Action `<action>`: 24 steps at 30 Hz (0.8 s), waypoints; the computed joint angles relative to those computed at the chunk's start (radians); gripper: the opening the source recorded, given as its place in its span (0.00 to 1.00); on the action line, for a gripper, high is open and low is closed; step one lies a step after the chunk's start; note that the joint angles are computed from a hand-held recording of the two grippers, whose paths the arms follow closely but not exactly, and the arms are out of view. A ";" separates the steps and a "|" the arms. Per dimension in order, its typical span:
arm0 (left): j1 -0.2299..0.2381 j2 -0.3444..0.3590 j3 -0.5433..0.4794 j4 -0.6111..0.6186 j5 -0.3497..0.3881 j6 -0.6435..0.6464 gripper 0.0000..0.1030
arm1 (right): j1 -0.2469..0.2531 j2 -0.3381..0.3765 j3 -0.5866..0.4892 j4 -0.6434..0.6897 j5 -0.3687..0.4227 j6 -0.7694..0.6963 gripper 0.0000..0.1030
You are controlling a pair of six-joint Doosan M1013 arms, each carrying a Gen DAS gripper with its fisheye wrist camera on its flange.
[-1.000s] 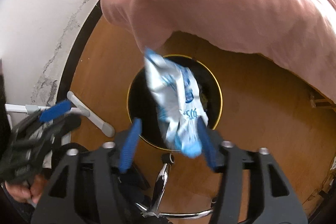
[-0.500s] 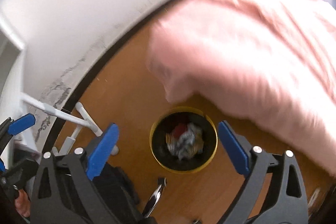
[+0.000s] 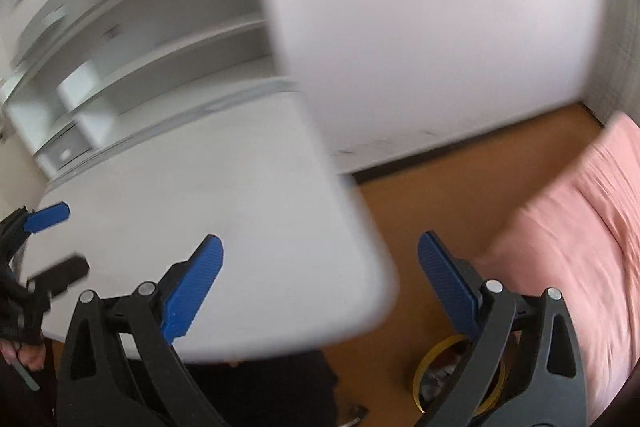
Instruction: Collect trash
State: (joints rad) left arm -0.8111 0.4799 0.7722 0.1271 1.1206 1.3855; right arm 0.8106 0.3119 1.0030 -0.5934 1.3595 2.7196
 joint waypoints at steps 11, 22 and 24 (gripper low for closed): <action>0.122 -0.183 0.270 0.256 0.029 -0.378 0.93 | 0.008 0.271 -0.412 0.140 0.014 -0.326 0.92; 0.135 -0.223 0.334 0.277 0.029 -0.437 0.93 | 0.033 0.374 -0.600 0.150 0.099 -0.407 0.92; 0.140 -0.218 0.328 0.273 0.027 -0.433 0.93 | 0.033 0.377 -0.604 0.151 0.101 -0.407 0.92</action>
State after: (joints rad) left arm -0.6713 0.2621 1.1004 0.3998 1.1475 0.9529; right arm 0.8435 0.6884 0.3991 -0.4427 1.4607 2.3131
